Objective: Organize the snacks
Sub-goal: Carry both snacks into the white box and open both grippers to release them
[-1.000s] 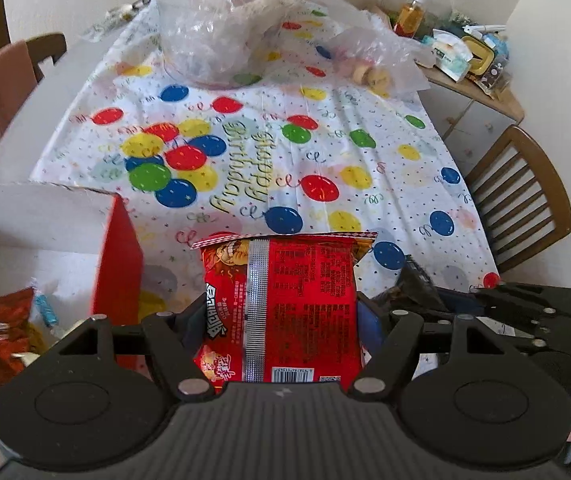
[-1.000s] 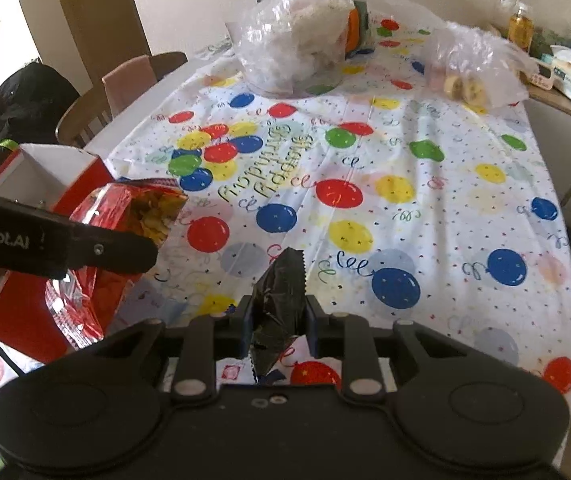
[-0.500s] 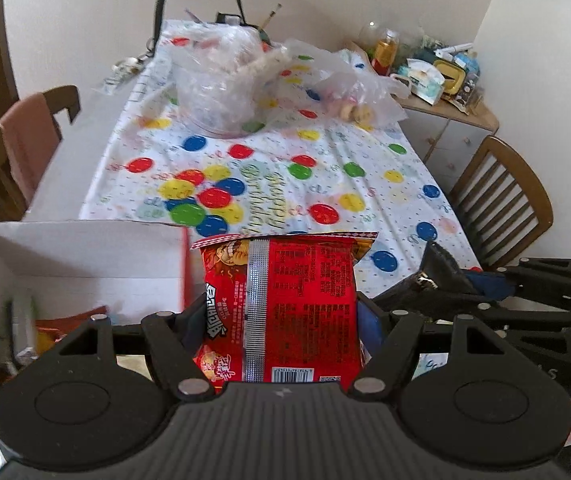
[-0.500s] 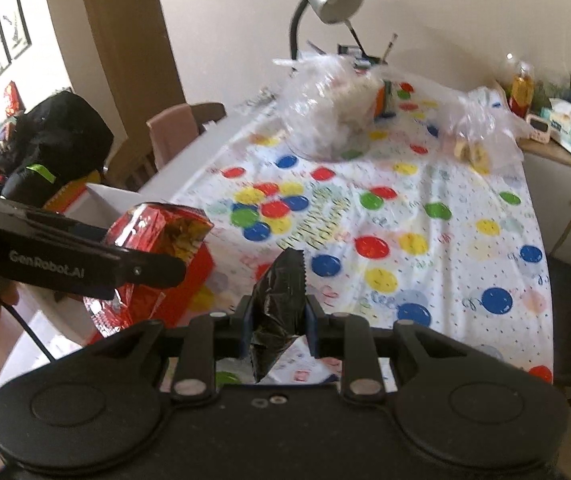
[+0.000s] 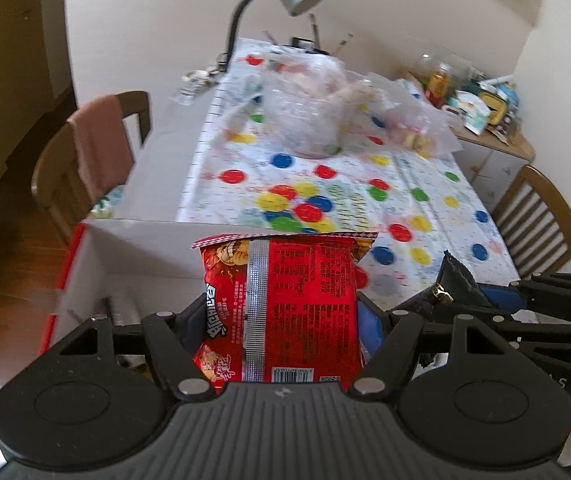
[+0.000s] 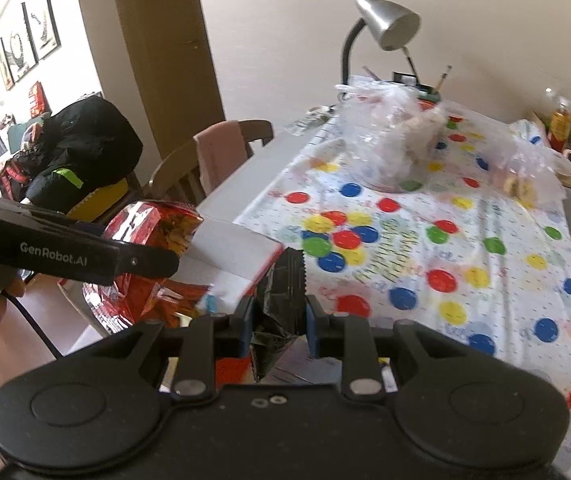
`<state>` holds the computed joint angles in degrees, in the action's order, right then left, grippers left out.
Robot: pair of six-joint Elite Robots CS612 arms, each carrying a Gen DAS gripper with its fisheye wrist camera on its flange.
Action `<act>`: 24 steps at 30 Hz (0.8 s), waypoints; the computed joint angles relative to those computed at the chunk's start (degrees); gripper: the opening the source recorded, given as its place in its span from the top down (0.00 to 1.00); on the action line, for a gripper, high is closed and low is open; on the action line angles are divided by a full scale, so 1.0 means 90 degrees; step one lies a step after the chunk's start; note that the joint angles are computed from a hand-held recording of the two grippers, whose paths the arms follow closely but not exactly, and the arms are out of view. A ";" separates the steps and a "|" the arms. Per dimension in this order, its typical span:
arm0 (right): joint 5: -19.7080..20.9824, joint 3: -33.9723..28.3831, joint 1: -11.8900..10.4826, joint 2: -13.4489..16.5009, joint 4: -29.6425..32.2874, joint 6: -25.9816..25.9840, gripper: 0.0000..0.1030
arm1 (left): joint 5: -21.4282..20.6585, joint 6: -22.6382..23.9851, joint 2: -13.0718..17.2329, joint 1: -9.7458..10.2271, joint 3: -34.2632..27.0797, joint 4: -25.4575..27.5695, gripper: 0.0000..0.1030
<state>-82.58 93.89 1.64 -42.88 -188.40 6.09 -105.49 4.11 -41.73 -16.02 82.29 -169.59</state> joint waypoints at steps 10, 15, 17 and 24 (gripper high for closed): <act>-0.0021 -0.0944 0.0368 0.0503 0.0714 0.0163 0.76 | 0.0493 0.0136 0.0316 0.0341 -0.0469 0.0301 0.29; 0.0082 -0.1386 0.0475 0.0761 0.1187 0.0264 0.76 | 0.0821 0.0217 0.0576 0.0444 -0.0847 0.0714 0.29; 0.0168 -0.1508 0.0498 0.0845 0.1383 0.0381 0.76 | 0.0870 0.0278 0.0677 0.0483 -0.1015 0.1024 0.29; 0.0299 -0.1918 0.0588 0.1139 0.1986 0.0672 0.76 | 0.1020 0.0561 0.0895 0.0467 -0.1212 0.1334 0.29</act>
<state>-79.89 76.63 6.93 -32.63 -170.52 12.14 -96.31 9.17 -33.67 -11.81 71.38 -157.58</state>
